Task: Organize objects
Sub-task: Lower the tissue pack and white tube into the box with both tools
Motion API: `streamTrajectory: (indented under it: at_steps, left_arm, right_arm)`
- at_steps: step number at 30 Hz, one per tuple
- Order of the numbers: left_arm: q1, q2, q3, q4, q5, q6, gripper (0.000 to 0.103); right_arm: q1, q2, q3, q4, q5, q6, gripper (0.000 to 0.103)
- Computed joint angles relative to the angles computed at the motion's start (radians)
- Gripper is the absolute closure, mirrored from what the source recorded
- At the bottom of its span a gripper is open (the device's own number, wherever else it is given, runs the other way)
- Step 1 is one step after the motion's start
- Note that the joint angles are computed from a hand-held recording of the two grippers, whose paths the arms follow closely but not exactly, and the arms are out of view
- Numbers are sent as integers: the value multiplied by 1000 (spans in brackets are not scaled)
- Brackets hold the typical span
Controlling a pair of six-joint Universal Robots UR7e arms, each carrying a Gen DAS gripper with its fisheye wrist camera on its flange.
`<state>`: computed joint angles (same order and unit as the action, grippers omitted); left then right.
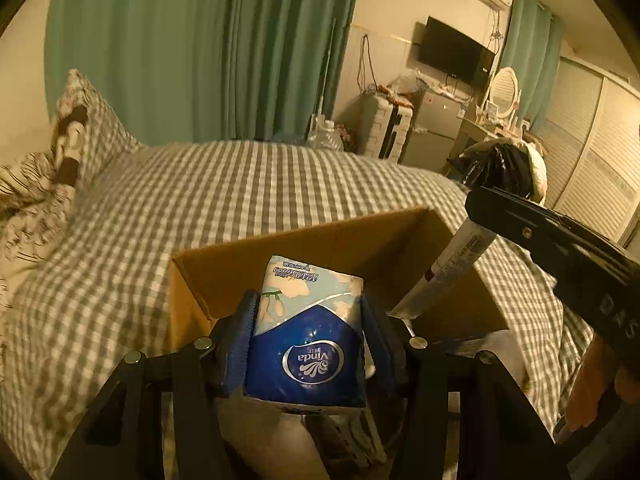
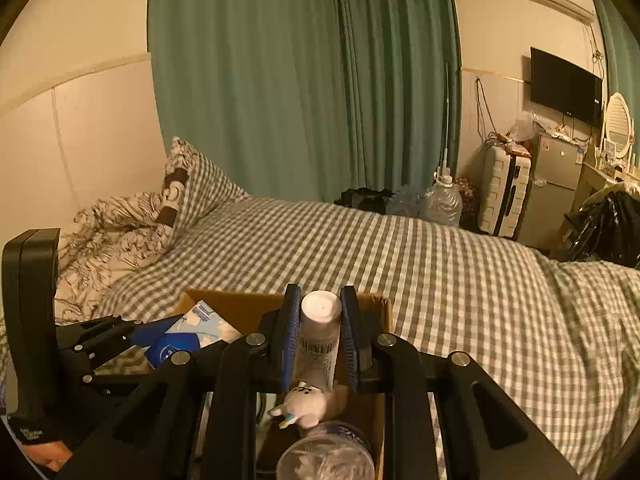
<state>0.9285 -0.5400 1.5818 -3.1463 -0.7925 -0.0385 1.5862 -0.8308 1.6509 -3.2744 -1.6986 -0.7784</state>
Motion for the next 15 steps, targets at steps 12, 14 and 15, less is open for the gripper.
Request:
streamTrajectory:
  at_steps: [12, 14, 15]
  left_arm:
    - [-39, -12, 43, 33, 100, -92, 5]
    - [-66, -39, 77, 40, 118, -138, 5]
    - [-79, -53, 92, 48, 127, -156, 4]
  right_arm:
    - [-17, -44, 72, -58, -7, 11, 30]
    - [-5, -94, 114, -56, -8, 13, 23]
    - [1, -121, 140, -70, -4, 12, 18]
